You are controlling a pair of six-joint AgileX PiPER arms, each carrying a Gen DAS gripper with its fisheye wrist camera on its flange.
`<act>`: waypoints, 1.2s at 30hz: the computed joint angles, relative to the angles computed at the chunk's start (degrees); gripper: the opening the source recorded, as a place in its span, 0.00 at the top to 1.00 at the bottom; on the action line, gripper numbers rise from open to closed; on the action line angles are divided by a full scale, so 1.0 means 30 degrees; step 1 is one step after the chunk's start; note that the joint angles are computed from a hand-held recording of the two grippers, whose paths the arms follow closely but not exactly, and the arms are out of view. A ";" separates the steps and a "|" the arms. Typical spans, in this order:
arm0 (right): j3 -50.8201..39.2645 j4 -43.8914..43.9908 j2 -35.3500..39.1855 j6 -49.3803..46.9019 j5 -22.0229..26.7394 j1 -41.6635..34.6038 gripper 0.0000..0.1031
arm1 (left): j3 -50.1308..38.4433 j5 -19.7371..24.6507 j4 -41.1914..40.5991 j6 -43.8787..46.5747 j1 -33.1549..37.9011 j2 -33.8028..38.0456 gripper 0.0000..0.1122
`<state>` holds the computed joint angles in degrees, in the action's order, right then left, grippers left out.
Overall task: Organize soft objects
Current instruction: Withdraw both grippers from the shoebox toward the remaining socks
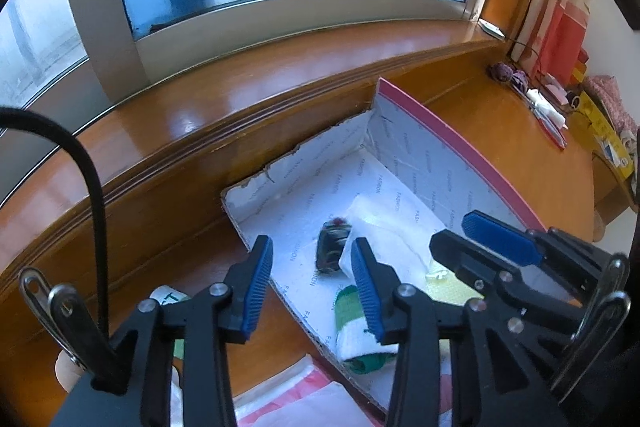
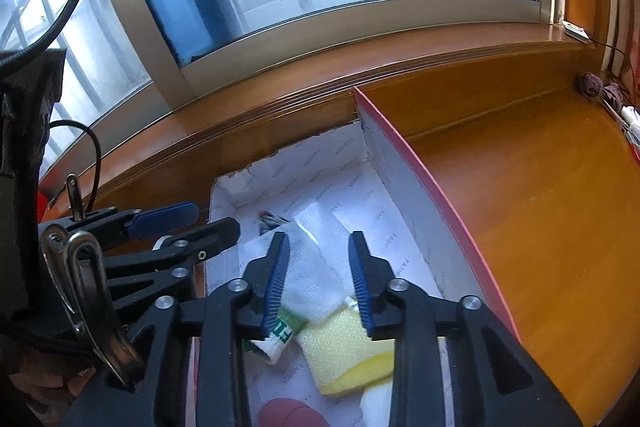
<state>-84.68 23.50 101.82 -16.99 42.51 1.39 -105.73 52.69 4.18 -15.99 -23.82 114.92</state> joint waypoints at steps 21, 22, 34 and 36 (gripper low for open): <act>0.1512 -0.0007 -0.1889 0.0516 -0.0333 0.1048 0.68 | 0.4105 -0.1064 0.0542 -0.1031 0.0754 -0.3544 0.62; 0.1632 -0.0019 -0.1984 0.0567 -0.0399 0.1189 0.68 | 0.4395 -0.1135 0.0564 -0.1060 0.0855 -0.3758 0.62; 0.2635 -0.1691 -0.3049 0.2853 -0.0836 0.3226 0.68 | 0.8511 -0.2121 -0.0003 -0.0839 0.2750 -0.6973 0.62; 0.2721 -0.2033 -0.3212 0.3298 -0.0878 0.3659 0.68 | 0.9150 -0.2221 -0.0188 -0.0641 0.3174 -0.7520 0.62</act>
